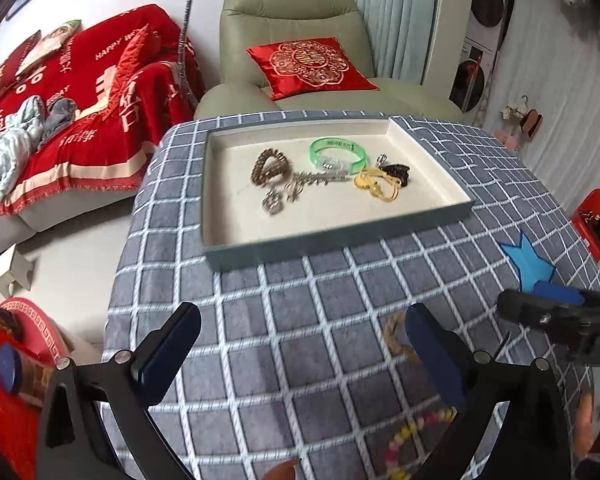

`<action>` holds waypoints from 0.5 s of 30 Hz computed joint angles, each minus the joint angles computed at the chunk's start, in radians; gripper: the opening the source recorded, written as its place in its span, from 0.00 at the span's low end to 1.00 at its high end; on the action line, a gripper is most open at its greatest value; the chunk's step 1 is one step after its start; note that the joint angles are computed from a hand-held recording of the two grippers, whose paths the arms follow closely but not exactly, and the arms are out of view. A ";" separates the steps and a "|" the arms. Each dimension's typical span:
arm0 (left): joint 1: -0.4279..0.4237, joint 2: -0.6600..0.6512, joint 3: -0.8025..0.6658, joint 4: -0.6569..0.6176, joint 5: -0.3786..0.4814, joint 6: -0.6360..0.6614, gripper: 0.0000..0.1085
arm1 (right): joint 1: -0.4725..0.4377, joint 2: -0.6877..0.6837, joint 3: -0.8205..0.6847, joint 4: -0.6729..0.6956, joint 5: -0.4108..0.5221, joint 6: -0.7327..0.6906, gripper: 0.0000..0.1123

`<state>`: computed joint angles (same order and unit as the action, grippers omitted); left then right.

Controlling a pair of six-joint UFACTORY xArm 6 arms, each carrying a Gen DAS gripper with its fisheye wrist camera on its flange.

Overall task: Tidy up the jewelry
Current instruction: 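Move both tools over the pink beaded and brown braided bracelets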

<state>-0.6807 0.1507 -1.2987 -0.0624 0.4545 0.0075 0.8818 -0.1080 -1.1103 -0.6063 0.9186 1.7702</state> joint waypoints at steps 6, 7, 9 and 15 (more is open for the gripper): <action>0.007 -0.082 0.124 -0.003 -0.018 0.024 0.95 | 0.030 0.000 0.003 -0.018 -0.015 -0.004 0.92; 0.008 -0.090 0.130 -0.042 -0.003 0.064 0.95 | 0.031 0.009 -0.007 0.009 -0.007 -0.032 0.92; 0.005 -0.110 0.157 -0.094 0.019 0.113 0.95 | 0.040 0.033 -0.041 0.050 0.049 -0.076 0.92; -0.014 -0.167 0.243 -0.128 0.024 0.148 0.95 | 0.040 0.037 -0.021 0.090 0.025 -0.084 0.92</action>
